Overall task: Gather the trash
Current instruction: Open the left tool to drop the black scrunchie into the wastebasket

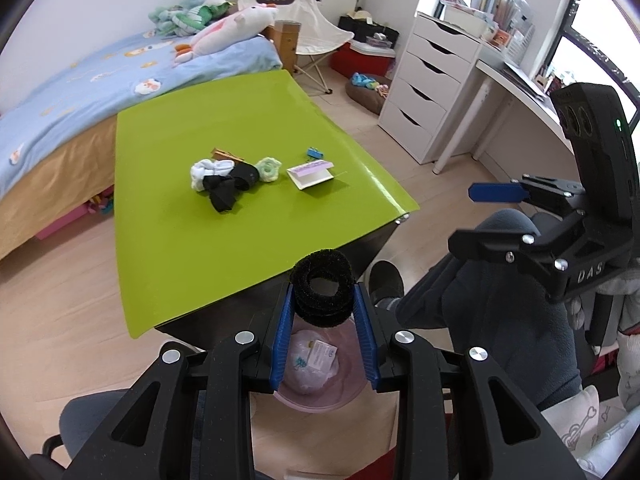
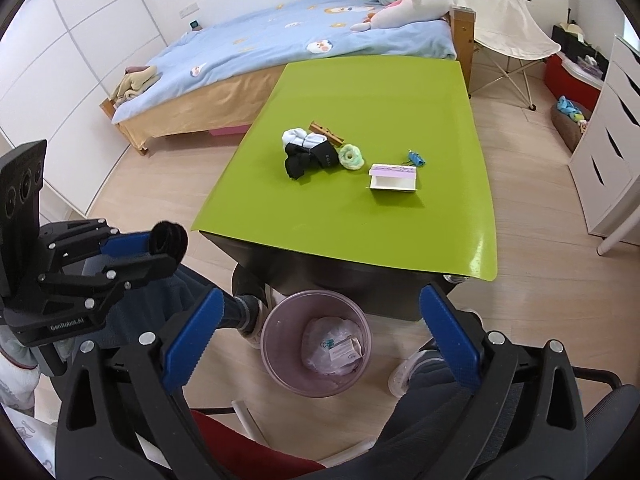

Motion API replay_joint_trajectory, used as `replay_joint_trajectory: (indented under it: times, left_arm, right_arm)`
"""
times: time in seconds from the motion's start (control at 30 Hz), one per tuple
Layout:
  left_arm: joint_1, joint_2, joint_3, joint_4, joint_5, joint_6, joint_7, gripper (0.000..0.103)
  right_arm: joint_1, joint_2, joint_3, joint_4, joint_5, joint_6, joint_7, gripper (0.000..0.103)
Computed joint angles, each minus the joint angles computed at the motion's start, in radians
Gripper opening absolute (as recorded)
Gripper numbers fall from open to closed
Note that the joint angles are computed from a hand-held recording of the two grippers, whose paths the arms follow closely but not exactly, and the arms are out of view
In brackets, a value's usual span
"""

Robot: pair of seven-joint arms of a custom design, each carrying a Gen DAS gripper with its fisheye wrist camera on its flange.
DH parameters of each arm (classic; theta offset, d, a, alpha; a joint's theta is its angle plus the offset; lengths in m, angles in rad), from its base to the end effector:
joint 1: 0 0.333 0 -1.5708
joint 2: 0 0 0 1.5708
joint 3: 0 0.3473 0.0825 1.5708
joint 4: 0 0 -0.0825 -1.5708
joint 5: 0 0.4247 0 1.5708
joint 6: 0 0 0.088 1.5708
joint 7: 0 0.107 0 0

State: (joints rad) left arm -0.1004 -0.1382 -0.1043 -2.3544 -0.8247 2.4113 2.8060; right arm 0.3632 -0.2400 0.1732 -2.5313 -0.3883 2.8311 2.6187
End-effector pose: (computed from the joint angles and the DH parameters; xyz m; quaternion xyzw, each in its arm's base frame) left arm 0.5190 -0.1127 0.4119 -0.3302 0.8941 -0.3023 0.0107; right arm 0.4189 0.2729 0.4197 -0.6190 0.7317 -0.1238 0.2572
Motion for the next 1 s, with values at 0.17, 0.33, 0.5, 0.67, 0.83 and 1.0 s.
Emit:
replay_joint_trajectory:
  times: [0.17, 0.33, 0.5, 0.67, 0.83, 1.0]
  left_arm:
    - [0.002, 0.014, 0.001, 0.007, 0.009, -0.03, -0.005, 0.057]
    - [0.01, 0.03, 0.0, 0.015, -0.007, -0.027, -0.025, 0.086]
    - [0.015, 0.038, -0.004, 0.016, -0.015, 0.016, -0.045, 0.096]
    - [0.02, 0.049, -0.006, 0.023, -0.013, 0.047, -0.07, 0.096]
    - [0.023, 0.057, -0.006, 0.03, -0.014, 0.052, -0.077, 0.096]
    - [0.026, 0.066, -0.007, 0.039, -0.01, 0.05, -0.089, 0.096]
  right_arm:
    - [-0.007, -0.01, 0.002, -0.009, -0.004, 0.004, 0.01, 0.097]
    - [-0.007, -0.01, 0.005, -0.009, -0.007, 0.001, 0.017, 0.099]
    - [-0.009, -0.005, 0.006, -0.005, -0.014, -0.003, 0.023, 0.1]
    - [-0.008, 0.002, 0.004, -0.001, -0.015, -0.007, 0.023, 0.1]
    - [-0.007, 0.005, 0.003, 0.003, -0.017, -0.012, 0.023, 0.1]
    - [-0.01, 0.008, 0.004, 0.006, -0.025, -0.015, 0.03, 0.1]
